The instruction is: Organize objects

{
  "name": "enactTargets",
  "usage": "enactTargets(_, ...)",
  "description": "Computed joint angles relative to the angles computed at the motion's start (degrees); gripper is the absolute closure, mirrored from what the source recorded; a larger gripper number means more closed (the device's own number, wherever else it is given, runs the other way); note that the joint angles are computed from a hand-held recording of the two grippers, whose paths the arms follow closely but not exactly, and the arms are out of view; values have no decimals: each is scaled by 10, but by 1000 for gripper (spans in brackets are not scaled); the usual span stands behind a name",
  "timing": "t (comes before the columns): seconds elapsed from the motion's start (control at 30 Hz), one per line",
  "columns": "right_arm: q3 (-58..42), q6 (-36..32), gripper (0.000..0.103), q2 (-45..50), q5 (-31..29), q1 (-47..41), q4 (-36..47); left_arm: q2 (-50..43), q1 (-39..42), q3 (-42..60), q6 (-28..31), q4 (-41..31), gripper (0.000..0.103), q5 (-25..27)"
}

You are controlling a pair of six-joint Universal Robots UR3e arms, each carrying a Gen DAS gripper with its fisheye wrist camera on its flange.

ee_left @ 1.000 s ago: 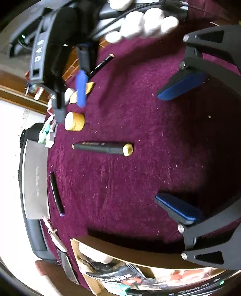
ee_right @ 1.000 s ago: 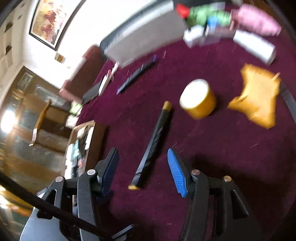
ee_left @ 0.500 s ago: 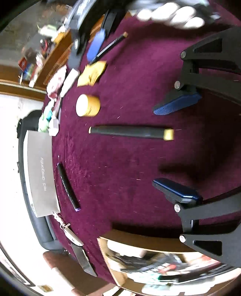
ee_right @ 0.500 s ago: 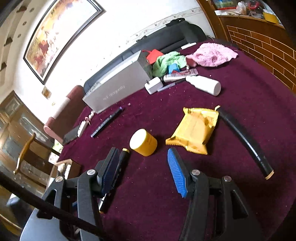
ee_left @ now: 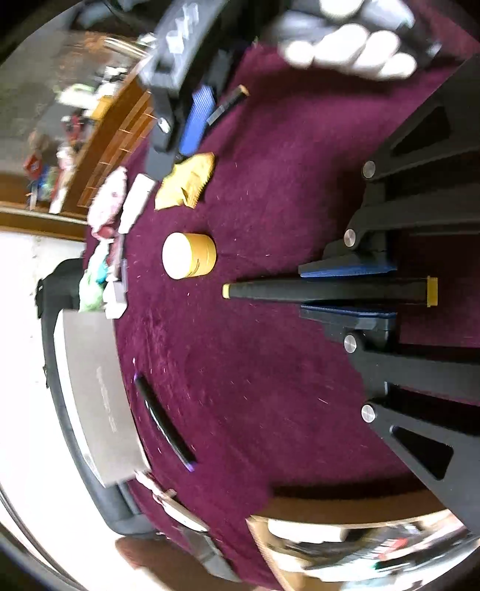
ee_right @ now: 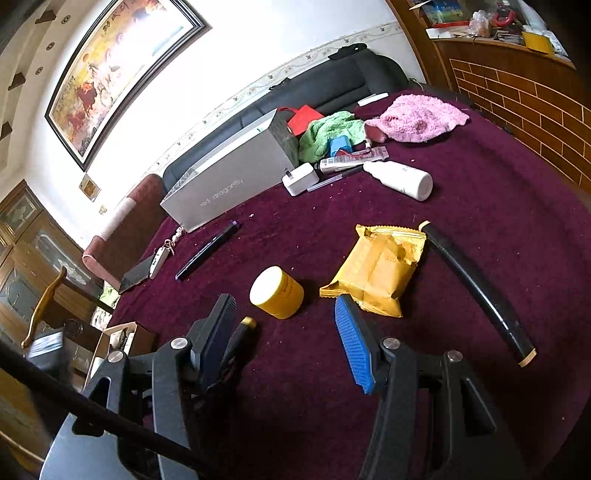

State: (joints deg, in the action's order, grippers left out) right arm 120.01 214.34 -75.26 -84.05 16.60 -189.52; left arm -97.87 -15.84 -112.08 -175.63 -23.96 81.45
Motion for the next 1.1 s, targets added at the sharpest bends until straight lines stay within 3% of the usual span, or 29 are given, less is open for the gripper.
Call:
enactTargets(0.17, -21, -18, 48, 21, -12, 19, 6, 116, 11, -131, 0, 58, 92, 5)
enactTargets(0.3, -68, -24, 48, 43, -27, 40, 55, 106, 42, -163, -2, 60, 92, -21)
enactTargets(0.5, -223, -83, 45, 86, -101, 74, 225, 83, 58, -181, -17, 89, 89, -51)
enactTargets(0.67, -382, -120, 45, 167, -105, 76, 375, 77, 63, -208, -5, 137, 56, -96)
enactTargets(0.73, -430, -125, 45, 199, -133, 88, 414, 67, 46, -200, -2, 140, 51, -81)
enactTargets(0.83, -496, -124, 45, 244, -183, 104, 470, 70, 69, -207, 1, 143, 51, -113)
enactTargets(0.87, -506, -123, 46, 253, -189, 105, 478, 71, 78, -213, -1, 148, 51, -127)
enactTargets(0.93, -514, -117, 65, 265, -187, 101, 478, 77, 102, -229, 0, 156, 51, -159)
enactTargets(1.03, -499, -113, 66, 260, -186, 101, 459, 84, 140, -250, 6, 158, 51, -210)
enactTargets(1.1, -460, -100, 66, 234, -175, 99, 434, 89, 142, -255, 5, 158, 51, -213)
